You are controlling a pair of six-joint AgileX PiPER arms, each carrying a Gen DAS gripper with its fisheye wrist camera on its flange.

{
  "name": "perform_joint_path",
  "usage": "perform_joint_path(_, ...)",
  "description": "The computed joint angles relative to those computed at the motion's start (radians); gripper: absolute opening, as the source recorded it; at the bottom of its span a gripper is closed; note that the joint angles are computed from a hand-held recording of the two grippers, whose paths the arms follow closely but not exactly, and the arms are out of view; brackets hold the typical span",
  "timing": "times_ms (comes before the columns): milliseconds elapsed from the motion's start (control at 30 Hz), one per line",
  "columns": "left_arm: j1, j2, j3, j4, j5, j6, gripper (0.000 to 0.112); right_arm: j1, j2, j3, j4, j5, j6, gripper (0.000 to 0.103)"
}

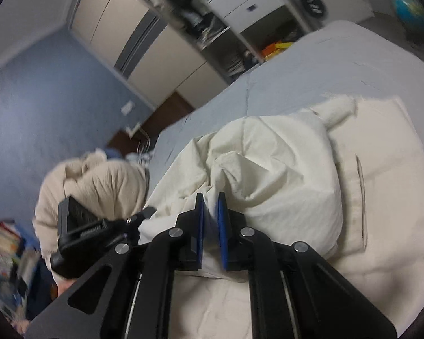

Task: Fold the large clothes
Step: 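Grasp the jacket fold with the left gripper and lift it toward the hood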

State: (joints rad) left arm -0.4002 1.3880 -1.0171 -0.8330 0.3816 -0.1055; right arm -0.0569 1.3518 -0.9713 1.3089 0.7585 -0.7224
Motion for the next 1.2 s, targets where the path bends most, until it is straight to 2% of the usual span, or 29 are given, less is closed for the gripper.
perform_joint_path(33, -0.013, -0.003, 0.023, 0.005, -0.023, -0.026, 0.007, 0.005, -0.013, 0.045, 0.044, -0.025, -0.031, 0.007)
perform_joint_path(133, -0.017, 0.004, 0.069, 0.059, -0.025, -0.124, 0.007, 0.031, -0.008, 0.179, 0.168, -0.086, -0.085, 0.007)
perform_joint_path(200, -0.005, 0.02, 0.095, -0.02, -0.014, -0.062, 0.009, 0.054, 0.021, 0.231, 0.155, -0.09, -0.063, 0.007)
perform_joint_path(267, 0.029, 0.015, 0.119, -0.108, 0.029, 0.047, 0.012, 0.037, 0.017, 0.241, 0.106, -0.043, -0.043, 0.01)
perform_joint_path(333, 0.056, 0.0, 0.123, -0.13, 0.063, 0.107, 0.013, 0.02, 0.005, 0.173, -0.015, 0.001, 0.052, 0.016)
perform_joint_path(400, 0.066, -0.021, 0.128, -0.126, 0.081, 0.122, 0.013, 0.047, -0.008, 0.073, -0.175, -0.005, 0.169, 0.023)
perform_joint_path(433, 0.068, -0.024, 0.122, -0.115, 0.088, 0.118, 0.013, 0.078, -0.01, -0.006, -0.274, -0.022, 0.221, 0.036)
perform_joint_path(467, 0.066, 0.002, 0.095, -0.109, 0.087, 0.118, 0.013, 0.106, -0.004, -0.065, -0.367, -0.023, 0.29, 0.055)
perform_joint_path(500, 0.058, 0.003, 0.084, -0.08, 0.087, 0.094, 0.013, 0.128, 0.023, -0.139, -0.431, -0.005, 0.321, 0.062)
perform_joint_path(567, 0.051, 0.015, 0.074, -0.066, 0.081, 0.089, 0.013, 0.187, 0.119, -0.319, -0.586, 0.056, 0.404, 0.064)
perform_joint_path(667, 0.036, 0.031, 0.037, -0.013, 0.081, 0.028, 0.013, 0.274, 0.282, -0.557, -0.84, 0.115, 0.561, 0.062)
perform_joint_path(700, 0.037, 0.036, 0.043, -0.029, 0.076, 0.046, 0.013, 0.282, 0.351, -0.636, -0.88, 0.148, 0.6, 0.057)
perform_joint_path(733, 0.034, 0.036, 0.045, -0.022, 0.074, 0.04, 0.013, 0.275, 0.391, -0.675, -0.881, 0.181, 0.603, 0.04)
perform_joint_path(767, 0.031, 0.039, 0.041, -0.013, 0.074, 0.032, 0.013, 0.276, 0.453, -0.744, -0.893, 0.235, 0.623, 0.031)
perform_joint_path(800, 0.031, 0.04, 0.039, -0.004, 0.075, 0.025, 0.013, 0.276, 0.495, -0.783, -0.885, 0.274, 0.627, 0.028)
perform_joint_path(867, 0.029, 0.046, 0.029, 0.017, 0.081, 0.007, 0.013, 0.277, 0.523, -0.794, -0.864, 0.294, 0.612, 0.02)
perform_joint_path(900, 0.028, 0.049, 0.023, 0.036, 0.084, -0.006, 0.013, 0.273, 0.523, -0.782, -0.842, 0.29, 0.588, 0.012)
perform_joint_path(967, 0.023, 0.048, 0.018, 0.061, 0.082, -0.031, 0.013, 0.244, 0.478, -0.715, -0.754, 0.238, 0.527, 0.006)
perform_joint_path(1067, 0.019, 0.049, 0.015, 0.082, 0.075, -0.056, 0.012, 0.139, 0.336, -0.505, -0.474, 0.137, 0.337, 0.005)
perform_joint_path(1200, 0.012, 0.067, 0.011, 0.094, 0.072, -0.075, 0.012, 0.015, 0.185, -0.253, -0.171, 0.084, 0.152, 0.005)
